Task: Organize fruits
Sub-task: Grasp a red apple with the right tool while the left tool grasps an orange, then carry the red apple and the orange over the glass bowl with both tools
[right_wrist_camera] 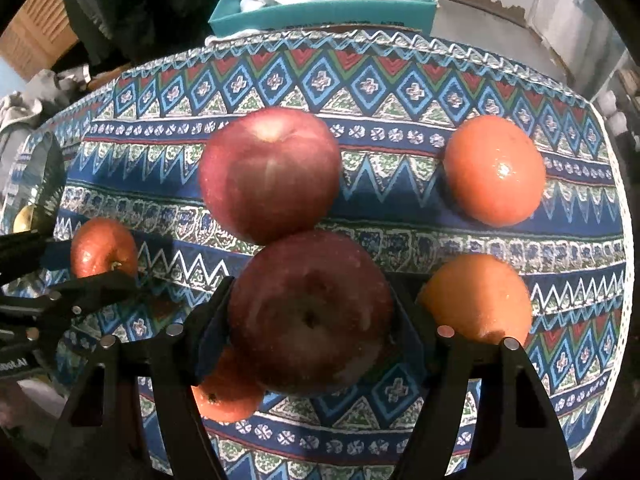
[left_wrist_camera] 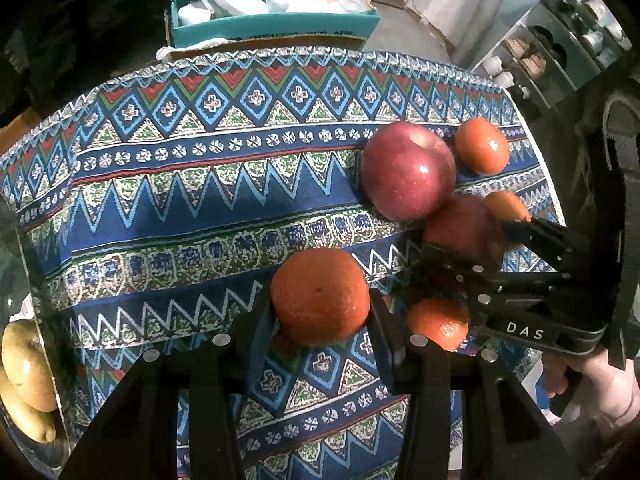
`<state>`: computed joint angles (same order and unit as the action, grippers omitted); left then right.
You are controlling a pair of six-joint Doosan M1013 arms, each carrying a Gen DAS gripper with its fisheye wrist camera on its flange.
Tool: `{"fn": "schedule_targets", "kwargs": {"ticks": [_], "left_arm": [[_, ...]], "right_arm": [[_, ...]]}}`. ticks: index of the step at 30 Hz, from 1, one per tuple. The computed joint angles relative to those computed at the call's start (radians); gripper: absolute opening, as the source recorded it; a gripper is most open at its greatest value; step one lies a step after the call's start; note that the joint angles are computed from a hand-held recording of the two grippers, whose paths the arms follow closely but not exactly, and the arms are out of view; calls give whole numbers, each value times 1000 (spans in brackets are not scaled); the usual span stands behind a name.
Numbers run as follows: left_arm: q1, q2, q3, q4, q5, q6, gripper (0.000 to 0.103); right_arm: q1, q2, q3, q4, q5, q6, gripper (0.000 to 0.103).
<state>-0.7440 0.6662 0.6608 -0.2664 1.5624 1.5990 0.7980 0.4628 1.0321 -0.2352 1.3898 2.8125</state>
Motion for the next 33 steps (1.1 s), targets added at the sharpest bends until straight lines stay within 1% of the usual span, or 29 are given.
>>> {"fn": "schedule_targets", "kwargs": {"ticks": [6, 13, 20, 26, 33], "left_arm": [[17, -21, 5, -30, -18, -2, 46], [21, -49, 15, -27, -52, 18, 46], [30, -80, 34, -24, -83, 36, 46], [50, -100, 41, -52, -95, 35, 46], [70, -129, 64, -50, -124, 45, 46]], "right_arm": [[13, -21, -6, -39, -18, 32, 72], [31, -28, -44, -87, -36, 52, 72], [47, -9, -119, -122, -42, 30, 73], [53, 20, -197, -139, -49, -11, 73], [56, 56, -276, -138, -76, -44, 73]]}}
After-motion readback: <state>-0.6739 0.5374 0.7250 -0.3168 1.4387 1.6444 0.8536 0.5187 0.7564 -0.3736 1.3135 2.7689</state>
